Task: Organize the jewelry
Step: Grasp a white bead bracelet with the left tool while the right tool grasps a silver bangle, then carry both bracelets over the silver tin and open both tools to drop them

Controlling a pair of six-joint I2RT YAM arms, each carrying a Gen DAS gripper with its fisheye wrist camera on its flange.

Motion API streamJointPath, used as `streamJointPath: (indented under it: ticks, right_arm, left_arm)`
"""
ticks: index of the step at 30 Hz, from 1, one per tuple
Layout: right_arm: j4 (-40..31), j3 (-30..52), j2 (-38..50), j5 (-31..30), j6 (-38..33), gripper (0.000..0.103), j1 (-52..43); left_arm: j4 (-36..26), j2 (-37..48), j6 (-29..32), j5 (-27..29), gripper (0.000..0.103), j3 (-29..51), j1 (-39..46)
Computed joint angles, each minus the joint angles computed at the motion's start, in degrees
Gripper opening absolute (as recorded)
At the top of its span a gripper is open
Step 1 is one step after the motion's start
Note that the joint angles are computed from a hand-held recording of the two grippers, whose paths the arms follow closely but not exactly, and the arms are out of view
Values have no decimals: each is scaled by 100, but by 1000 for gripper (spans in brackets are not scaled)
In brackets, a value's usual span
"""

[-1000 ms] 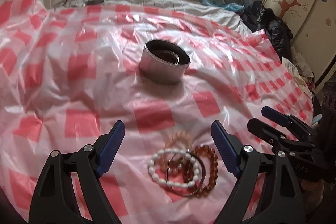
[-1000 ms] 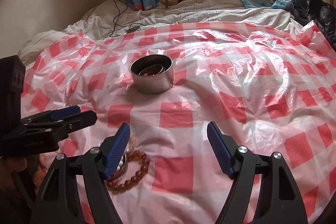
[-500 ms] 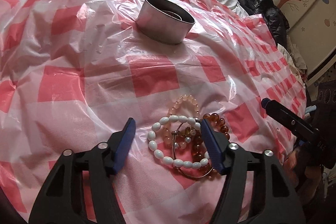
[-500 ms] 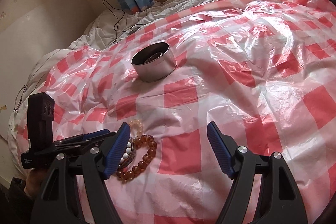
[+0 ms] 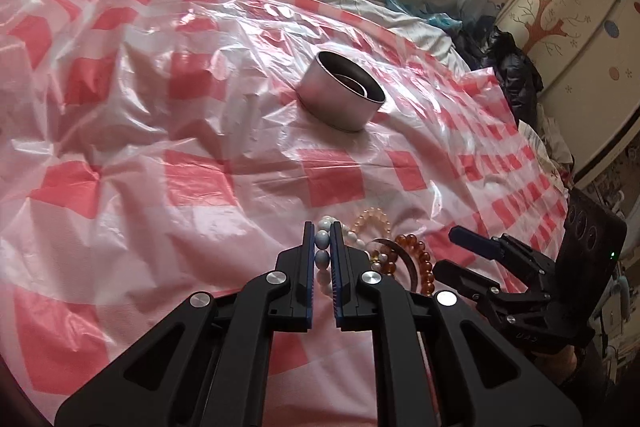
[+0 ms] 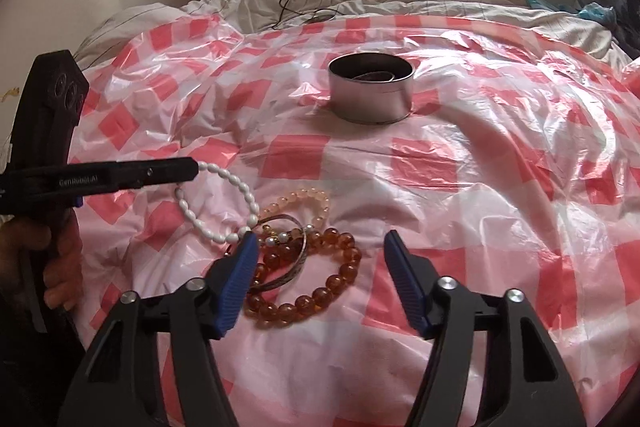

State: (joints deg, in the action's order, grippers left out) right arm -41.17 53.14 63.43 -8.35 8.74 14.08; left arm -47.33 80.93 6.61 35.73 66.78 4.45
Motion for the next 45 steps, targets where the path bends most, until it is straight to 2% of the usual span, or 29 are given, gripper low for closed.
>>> streamJointPath:
  ticks: [2, 3, 5, 7, 11, 13, 19, 22, 27, 33, 45]
  right_arm:
    - [-26, 60, 296, 48, 27, 38, 157]
    - [-44, 89, 418, 137, 51, 28, 245]
    - [-18, 74, 547, 173, 103, 26, 319]
    - [-8, 80, 635, 102, 76, 12, 329]
    - [77, -16, 537, -30, 133, 4, 240]
    - [148, -82, 371, -246, 249, 3, -10]
    - [321, -174, 55, -1390, 608, 3, -1135]
    - [442, -170, 5, -1715, 718, 3, -1394]
    - [571, 189, 319, -1793, 784, 3, -1525]
    - [972, 894, 1141, -1772, 901, 3, -1701]
    - [1757, 1729, 2518, -1462, 1285, 3, -2265]
  left_arm:
    - [-60, 50, 18, -113, 7, 34, 63]
    - [-97, 67, 34, -200, 7, 60, 54]
    - [-82, 62, 79, -327, 7, 25, 30]
    - [-87, 80, 106, -389, 7, 19, 3]
    - [-47, 99, 83, -540, 7, -11, -88]
    - [-27, 101, 68, -526, 7, -12, -92]
    - [122, 43, -70, -361, 7, -8, -121]
    - [198, -38, -144, -186, 7, 13, -141]
    - [250, -179, -215, -196, 7, 213, -373]
    - [330, 83, -596, -436, 7, 971, -782]
    - [352, 1914, -1045, -1012, 7, 3382, -1860]
